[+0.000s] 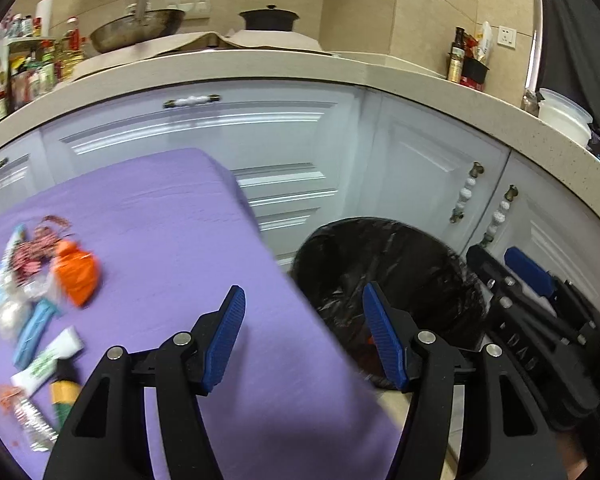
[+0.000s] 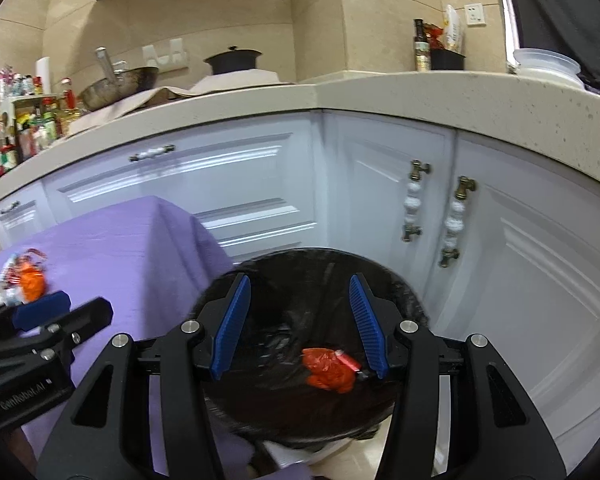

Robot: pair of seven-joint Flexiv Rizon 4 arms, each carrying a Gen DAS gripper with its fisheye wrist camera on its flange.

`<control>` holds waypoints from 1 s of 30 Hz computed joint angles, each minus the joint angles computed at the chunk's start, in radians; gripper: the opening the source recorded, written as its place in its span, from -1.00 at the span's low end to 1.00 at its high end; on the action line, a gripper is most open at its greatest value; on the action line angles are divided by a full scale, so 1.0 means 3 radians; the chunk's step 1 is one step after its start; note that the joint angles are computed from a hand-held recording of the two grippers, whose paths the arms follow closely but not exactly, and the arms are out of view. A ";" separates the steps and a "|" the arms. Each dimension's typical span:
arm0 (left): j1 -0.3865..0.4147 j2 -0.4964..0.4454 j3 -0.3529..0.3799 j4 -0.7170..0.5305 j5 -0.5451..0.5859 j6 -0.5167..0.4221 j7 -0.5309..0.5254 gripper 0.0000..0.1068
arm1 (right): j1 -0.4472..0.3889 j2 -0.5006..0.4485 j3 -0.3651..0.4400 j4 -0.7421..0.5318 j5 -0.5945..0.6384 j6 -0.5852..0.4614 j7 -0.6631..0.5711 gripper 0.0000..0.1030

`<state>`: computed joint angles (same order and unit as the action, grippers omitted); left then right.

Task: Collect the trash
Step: 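Carry the orange bag and red bottle to the bin and release both, then grasp the clear orange-printed bag with the left gripper while the right grasps the green bottle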

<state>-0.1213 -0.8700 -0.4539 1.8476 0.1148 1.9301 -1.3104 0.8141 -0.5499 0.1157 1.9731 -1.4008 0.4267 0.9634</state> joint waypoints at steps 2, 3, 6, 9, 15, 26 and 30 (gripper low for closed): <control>0.0054 0.0061 0.0034 0.0096 0.0001 0.0037 -0.0030 0.13 | 0.0038 -0.0055 -0.0002 -0.0108 -0.0051 0.0033 -0.0050 -0.02; 0.0102 0.0103 0.0057 0.0172 0.0008 0.0073 -0.0053 0.13 | 0.0064 -0.0082 -0.0005 -0.0157 -0.0069 0.0046 -0.0071 -0.02; 0.0167 0.0217 0.0201 0.0361 0.0014 0.0213 -0.0121 0.13 | 0.0129 -0.0182 -0.0044 -0.0336 -0.0186 0.0163 -0.0111 -0.02; 0.0266 0.0331 0.0327 0.0551 0.0041 0.0343 -0.0209 0.13 | 0.0197 -0.0306 -0.0095 -0.0549 -0.0284 0.0309 -0.0193 -0.02; 0.0458 0.0506 0.0577 0.0876 0.0124 0.0662 -0.0410 0.13 | 0.0337 -0.0613 -0.0250 -0.1066 -0.0413 0.0715 -0.0471 -0.02; 0.0801 0.0575 0.0734 0.1062 0.0328 0.0821 -0.0618 0.13 | 0.0609 -0.1146 -0.0550 -0.1899 -0.0011 0.1252 -0.1206 -0.02; 0.0907 0.0541 0.0706 0.1051 0.0390 0.0797 -0.0659 0.13 | 0.0676 -0.1265 -0.0636 -0.2068 0.0270 0.1333 -0.1475 -0.04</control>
